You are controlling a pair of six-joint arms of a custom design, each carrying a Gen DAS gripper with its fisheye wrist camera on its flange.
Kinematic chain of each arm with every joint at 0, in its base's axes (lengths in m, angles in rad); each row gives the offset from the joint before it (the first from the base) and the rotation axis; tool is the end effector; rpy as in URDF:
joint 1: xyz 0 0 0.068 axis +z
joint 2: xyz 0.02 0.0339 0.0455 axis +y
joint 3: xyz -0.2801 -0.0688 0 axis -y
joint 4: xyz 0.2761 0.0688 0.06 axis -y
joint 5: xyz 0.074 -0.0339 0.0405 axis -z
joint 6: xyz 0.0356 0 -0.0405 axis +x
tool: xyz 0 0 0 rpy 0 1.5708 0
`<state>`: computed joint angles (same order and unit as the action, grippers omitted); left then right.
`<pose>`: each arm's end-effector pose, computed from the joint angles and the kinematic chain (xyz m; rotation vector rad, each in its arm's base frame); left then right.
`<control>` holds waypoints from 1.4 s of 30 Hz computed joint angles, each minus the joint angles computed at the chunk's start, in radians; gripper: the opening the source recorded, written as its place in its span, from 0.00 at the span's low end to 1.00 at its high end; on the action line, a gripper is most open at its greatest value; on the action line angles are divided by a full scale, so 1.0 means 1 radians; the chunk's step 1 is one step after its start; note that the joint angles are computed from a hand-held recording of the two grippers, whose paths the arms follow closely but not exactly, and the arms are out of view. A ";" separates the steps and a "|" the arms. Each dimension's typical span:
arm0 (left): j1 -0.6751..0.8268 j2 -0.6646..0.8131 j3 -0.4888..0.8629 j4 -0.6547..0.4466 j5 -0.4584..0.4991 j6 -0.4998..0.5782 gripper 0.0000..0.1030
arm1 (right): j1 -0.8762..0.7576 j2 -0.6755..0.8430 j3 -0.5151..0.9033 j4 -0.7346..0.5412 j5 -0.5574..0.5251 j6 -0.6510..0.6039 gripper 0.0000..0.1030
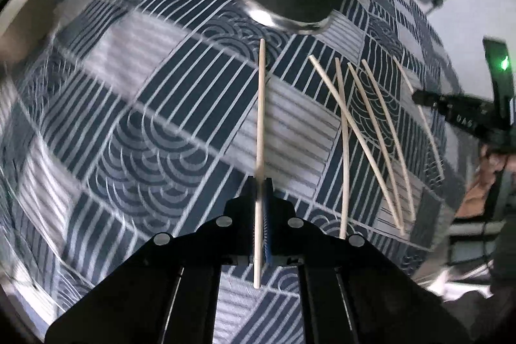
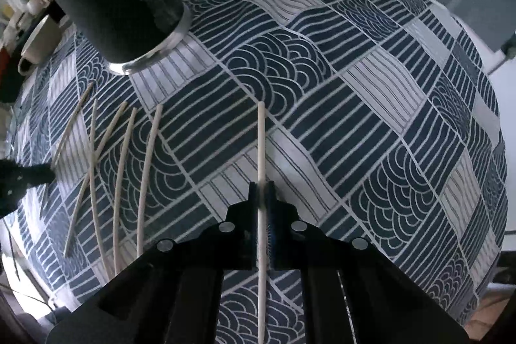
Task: Organize utensils
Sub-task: 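Close the left tool on a wooden stick while the right tool grasps another stick, then lift both held sticks up over the black holder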
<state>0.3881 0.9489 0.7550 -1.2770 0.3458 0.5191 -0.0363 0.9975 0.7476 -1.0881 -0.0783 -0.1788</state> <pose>0.1434 0.0456 0.2399 0.2133 2.8680 -0.3885 0.1757 -0.0036 0.2321 -0.2198 2.8926 0.0766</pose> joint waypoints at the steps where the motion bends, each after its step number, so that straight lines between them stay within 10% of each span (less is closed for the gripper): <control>1: 0.028 0.007 0.003 -0.018 0.010 0.013 0.04 | -0.024 0.008 0.006 -0.011 -0.023 -0.010 0.04; 16: 0.256 0.106 0.184 -0.032 0.000 0.074 0.04 | -0.187 0.049 0.165 -0.071 -0.138 -0.101 0.04; 42: -0.165 0.258 0.673 0.104 0.032 -0.370 0.04 | 0.055 0.311 0.729 0.031 -0.204 0.093 0.05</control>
<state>0.2232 1.2069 1.4276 -1.1726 0.3783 0.1487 0.0188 1.3089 1.4768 -1.0575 -0.2821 -0.0860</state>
